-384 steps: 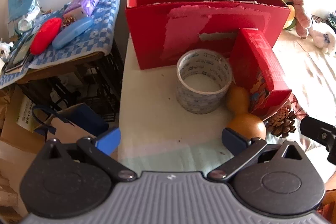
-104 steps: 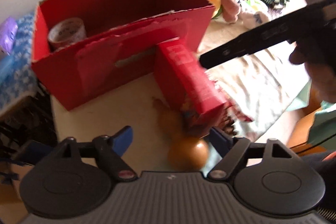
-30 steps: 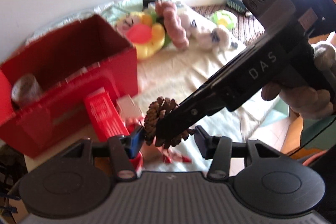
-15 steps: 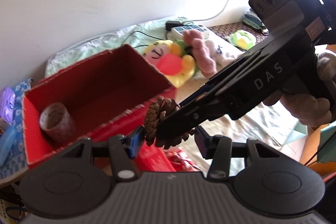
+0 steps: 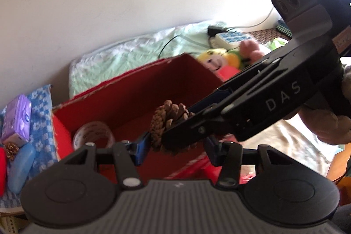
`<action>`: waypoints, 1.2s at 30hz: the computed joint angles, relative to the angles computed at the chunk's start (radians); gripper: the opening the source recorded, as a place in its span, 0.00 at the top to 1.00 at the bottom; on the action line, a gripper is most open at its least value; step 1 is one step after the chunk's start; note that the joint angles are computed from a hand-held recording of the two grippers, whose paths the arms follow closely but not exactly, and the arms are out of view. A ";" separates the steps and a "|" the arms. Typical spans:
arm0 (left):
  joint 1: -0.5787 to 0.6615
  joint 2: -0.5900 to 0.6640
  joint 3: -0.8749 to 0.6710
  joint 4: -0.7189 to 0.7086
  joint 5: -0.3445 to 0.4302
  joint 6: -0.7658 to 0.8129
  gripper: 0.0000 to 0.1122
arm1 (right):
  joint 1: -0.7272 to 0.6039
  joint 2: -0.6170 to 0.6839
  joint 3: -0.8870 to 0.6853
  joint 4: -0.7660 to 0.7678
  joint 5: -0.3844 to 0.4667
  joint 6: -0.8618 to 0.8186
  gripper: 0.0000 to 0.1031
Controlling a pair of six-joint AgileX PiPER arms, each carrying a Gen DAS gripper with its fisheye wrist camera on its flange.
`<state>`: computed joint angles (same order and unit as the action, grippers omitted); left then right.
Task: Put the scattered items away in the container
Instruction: 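Carry the pine cone into the red box and release it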
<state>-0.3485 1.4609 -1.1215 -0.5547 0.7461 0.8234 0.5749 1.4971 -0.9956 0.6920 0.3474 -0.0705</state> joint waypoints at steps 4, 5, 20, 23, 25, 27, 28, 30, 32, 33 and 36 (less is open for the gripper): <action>0.024 0.105 -0.070 0.028 0.030 -0.028 0.54 | -0.042 0.135 -0.092 0.100 0.049 -0.086 0.48; 0.029 0.135 -0.097 0.044 0.047 -0.048 0.54 | -0.056 0.170 -0.113 0.140 0.067 -0.117 0.48; 0.022 0.364 -0.326 0.281 0.210 -0.338 0.34 | -0.155 0.514 -0.436 0.127 0.358 0.044 0.48; 0.040 0.366 -0.325 0.253 0.227 -0.320 0.35 | -0.166 0.567 -0.505 0.112 0.431 0.091 0.48; 0.038 0.376 -0.341 0.257 0.240 -0.330 0.35 | -0.158 0.598 -0.569 0.062 0.489 0.127 0.48; 0.043 0.385 -0.353 0.244 0.254 -0.330 0.36 | -0.144 0.629 -0.636 -0.006 0.543 0.191 0.47; 0.051 0.391 -0.360 0.230 0.261 -0.323 0.35 | -0.138 0.638 -0.655 -0.022 0.552 0.204 0.47; 0.071 0.398 -0.364 0.191 0.270 -0.298 0.35 | -0.129 0.657 -0.689 -0.036 0.570 0.213 0.47; 0.081 0.397 -0.358 0.170 0.270 -0.272 0.35 | -0.125 0.680 -0.714 -0.037 0.588 0.230 0.47; 0.088 0.397 -0.355 0.166 0.268 -0.258 0.35 | -0.127 0.688 -0.719 -0.026 0.595 0.233 0.47; 0.098 0.396 -0.350 0.148 0.270 -0.232 0.34 | -0.144 0.691 -0.706 0.018 0.612 0.210 0.47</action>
